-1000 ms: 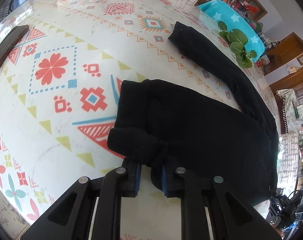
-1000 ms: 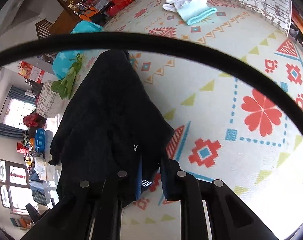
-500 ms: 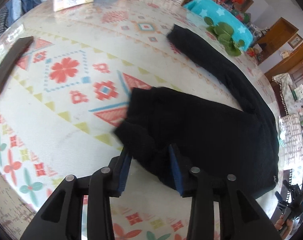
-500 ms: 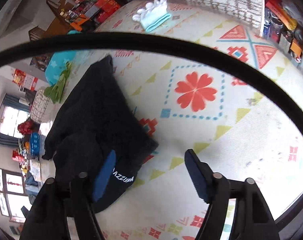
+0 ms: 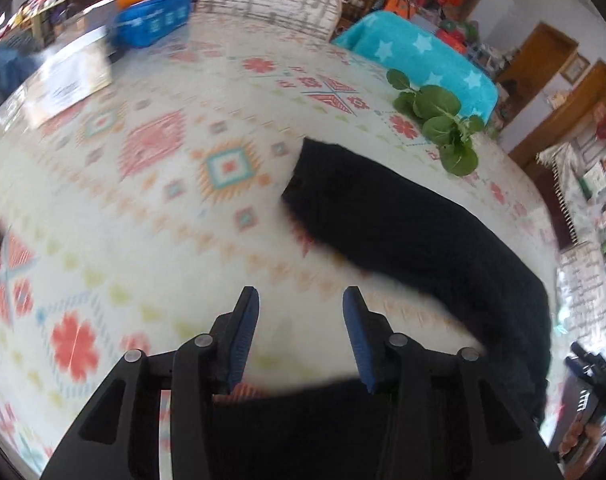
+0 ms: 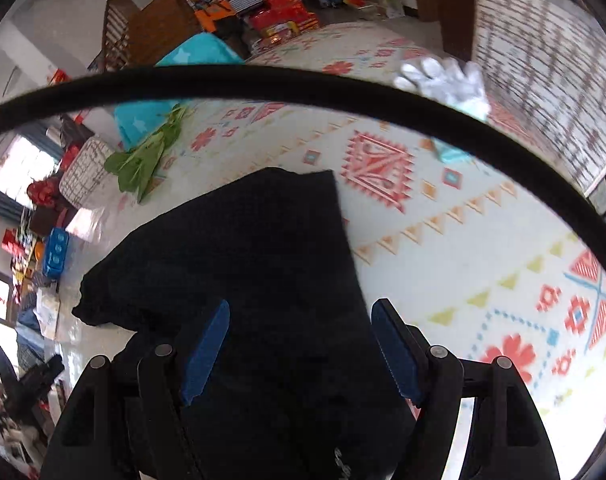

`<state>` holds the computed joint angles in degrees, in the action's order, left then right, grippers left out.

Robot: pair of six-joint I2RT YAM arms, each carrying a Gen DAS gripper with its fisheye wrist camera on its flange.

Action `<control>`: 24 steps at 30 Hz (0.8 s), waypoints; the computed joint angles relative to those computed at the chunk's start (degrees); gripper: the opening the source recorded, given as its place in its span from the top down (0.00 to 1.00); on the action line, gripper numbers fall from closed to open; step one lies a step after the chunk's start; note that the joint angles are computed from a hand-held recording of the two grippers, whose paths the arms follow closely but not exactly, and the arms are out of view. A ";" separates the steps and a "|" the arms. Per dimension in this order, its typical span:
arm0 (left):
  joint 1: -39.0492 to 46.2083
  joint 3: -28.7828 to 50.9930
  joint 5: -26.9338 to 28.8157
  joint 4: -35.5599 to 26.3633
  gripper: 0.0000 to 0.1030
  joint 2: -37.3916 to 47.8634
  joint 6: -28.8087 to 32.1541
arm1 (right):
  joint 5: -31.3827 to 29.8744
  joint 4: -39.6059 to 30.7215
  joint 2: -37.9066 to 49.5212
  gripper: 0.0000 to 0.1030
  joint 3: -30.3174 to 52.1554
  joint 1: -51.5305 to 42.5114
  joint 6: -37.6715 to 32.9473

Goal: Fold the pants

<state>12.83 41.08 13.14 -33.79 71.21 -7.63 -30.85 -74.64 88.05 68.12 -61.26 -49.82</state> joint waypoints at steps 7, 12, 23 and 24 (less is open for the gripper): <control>-2.10 20.72 -0.31 4.50 0.58 27.77 2.19 | 4.32 13.20 4.54 0.24 4.02 20.99 15.30; -1.34 30.68 1.83 3.19 0.58 38.57 5.18 | 8.17 15.12 11.18 0.24 9.04 28.91 18.05; -1.92 33.97 8.52 4.07 0.48 43.24 10.36 | 15.39 17.93 18.37 0.24 10.41 36.59 15.85; -2.36 33.44 8.15 4.80 0.48 43.00 10.79 | 15.98 18.75 18.19 0.22 9.83 37.12 15.94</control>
